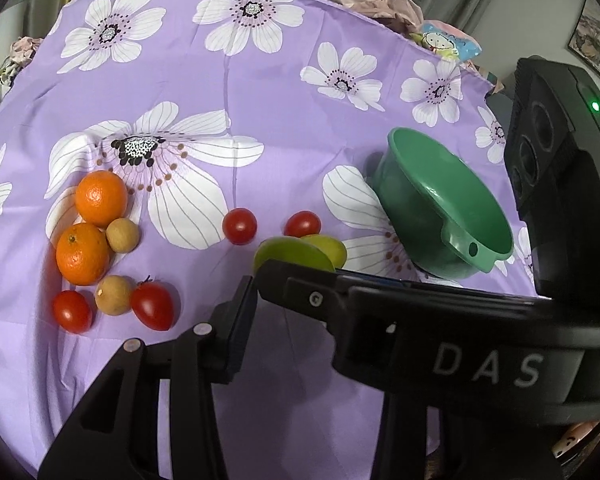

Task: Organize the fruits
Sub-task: 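Close the right gripper on the nearer green plum and lift it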

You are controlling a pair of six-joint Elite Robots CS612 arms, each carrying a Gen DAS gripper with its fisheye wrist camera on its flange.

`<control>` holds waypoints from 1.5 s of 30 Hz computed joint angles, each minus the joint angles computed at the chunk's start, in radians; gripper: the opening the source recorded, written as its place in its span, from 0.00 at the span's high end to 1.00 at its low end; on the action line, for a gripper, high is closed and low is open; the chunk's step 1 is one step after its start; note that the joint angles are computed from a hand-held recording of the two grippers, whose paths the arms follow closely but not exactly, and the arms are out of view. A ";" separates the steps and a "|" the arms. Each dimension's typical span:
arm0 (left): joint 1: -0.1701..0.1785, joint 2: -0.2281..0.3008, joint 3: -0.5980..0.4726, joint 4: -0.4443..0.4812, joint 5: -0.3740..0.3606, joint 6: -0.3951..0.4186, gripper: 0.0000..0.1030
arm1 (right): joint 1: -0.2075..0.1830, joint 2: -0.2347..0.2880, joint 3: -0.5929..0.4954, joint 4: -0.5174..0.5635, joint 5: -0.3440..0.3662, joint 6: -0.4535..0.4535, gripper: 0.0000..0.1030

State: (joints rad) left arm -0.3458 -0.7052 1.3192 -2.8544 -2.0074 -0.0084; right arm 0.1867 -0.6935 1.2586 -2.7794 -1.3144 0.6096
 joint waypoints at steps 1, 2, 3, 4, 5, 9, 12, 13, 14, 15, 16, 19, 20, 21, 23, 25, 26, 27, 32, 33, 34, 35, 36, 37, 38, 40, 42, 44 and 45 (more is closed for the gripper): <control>0.000 0.000 -0.001 0.005 0.001 0.004 0.59 | 0.000 0.001 -0.002 0.005 -0.001 -0.005 0.59; -0.001 0.000 -0.001 0.017 0.004 0.009 0.59 | 0.001 0.000 -0.001 0.007 -0.003 -0.009 0.59; 0.000 0.000 -0.005 0.038 0.006 0.013 0.59 | 0.002 0.002 -0.005 0.017 -0.004 -0.016 0.59; 0.000 0.001 -0.009 0.057 0.003 0.015 0.59 | 0.003 0.004 -0.009 0.030 -0.002 -0.021 0.58; 0.002 0.003 -0.014 0.071 0.001 0.015 0.59 | 0.003 0.007 -0.017 0.053 0.004 -0.023 0.59; 0.004 0.008 -0.028 0.132 0.002 0.009 0.59 | -0.003 0.020 -0.031 0.087 0.044 -0.005 0.59; 0.004 0.009 -0.033 0.160 0.004 0.008 0.59 | -0.012 0.026 -0.032 0.096 0.089 0.018 0.59; 0.004 0.010 -0.035 0.169 0.003 0.008 0.59 | -0.013 0.027 -0.033 0.102 0.094 0.021 0.59; 0.003 0.010 -0.036 0.177 0.005 0.010 0.59 | -0.013 0.027 -0.034 0.110 0.094 0.021 0.59; 0.002 0.009 -0.036 0.182 0.009 0.012 0.59 | -0.012 0.027 -0.036 0.124 0.093 0.017 0.59; 0.001 0.009 -0.037 0.187 0.012 0.013 0.59 | -0.011 0.027 -0.038 0.130 0.091 0.016 0.59; 0.001 0.010 -0.040 0.203 0.007 0.013 0.61 | -0.007 0.027 -0.045 0.155 0.072 0.008 0.59; 0.002 0.010 -0.040 0.205 0.004 0.012 0.61 | -0.005 0.027 -0.047 0.161 0.063 0.005 0.59; 0.002 0.009 -0.040 0.204 0.004 0.011 0.61 | -0.005 0.026 -0.046 0.163 0.061 0.005 0.59; 0.002 0.008 -0.038 0.202 0.007 0.011 0.61 | -0.006 0.024 -0.044 0.167 0.054 0.007 0.59; 0.002 0.009 -0.040 0.207 0.009 0.009 0.61 | -0.008 0.022 -0.043 0.177 0.047 0.013 0.59; 0.003 0.009 -0.040 0.210 0.009 0.008 0.61 | -0.009 0.019 -0.038 0.174 0.044 0.020 0.59; 0.002 0.009 -0.040 0.211 0.010 0.007 0.61 | -0.011 0.018 -0.035 0.170 0.045 0.023 0.59; 0.002 0.013 -0.046 0.217 0.017 0.006 0.61 | -0.013 0.005 -0.015 0.138 0.009 0.037 0.59; 0.002 0.014 -0.048 0.220 0.018 0.004 0.61 | -0.014 0.006 -0.012 0.124 0.017 0.039 0.59; 0.001 0.014 -0.049 0.221 0.020 0.002 0.61 | -0.017 0.006 -0.009 0.110 0.035 0.040 0.59; 0.001 0.015 -0.050 0.222 0.022 0.001 0.61 | -0.019 0.007 -0.007 0.103 0.051 0.040 0.59; 0.001 0.015 -0.050 0.224 0.023 0.000 0.61 | -0.019 0.007 -0.006 0.100 0.053 0.038 0.59; 0.001 0.015 -0.051 0.225 0.021 -0.001 0.61 | -0.018 0.007 -0.008 0.101 0.048 0.035 0.59; 0.001 0.015 -0.050 0.223 0.021 -0.003 0.61 | -0.017 0.006 -0.009 0.102 0.037 0.031 0.59; 0.002 0.015 -0.050 0.218 0.015 -0.006 0.61 | -0.015 0.005 -0.008 0.082 0.026 0.030 0.59; 0.004 0.015 -0.049 0.212 0.006 -0.012 0.61 | -0.014 0.006 -0.008 0.063 0.017 0.028 0.59; 0.005 0.014 -0.045 0.202 0.001 -0.017 0.61 | -0.013 0.012 -0.016 0.049 0.016 0.019 0.59; 0.006 0.014 -0.046 0.200 -0.004 -0.019 0.61 | -0.014 0.015 -0.020 0.049 0.022 0.017 0.59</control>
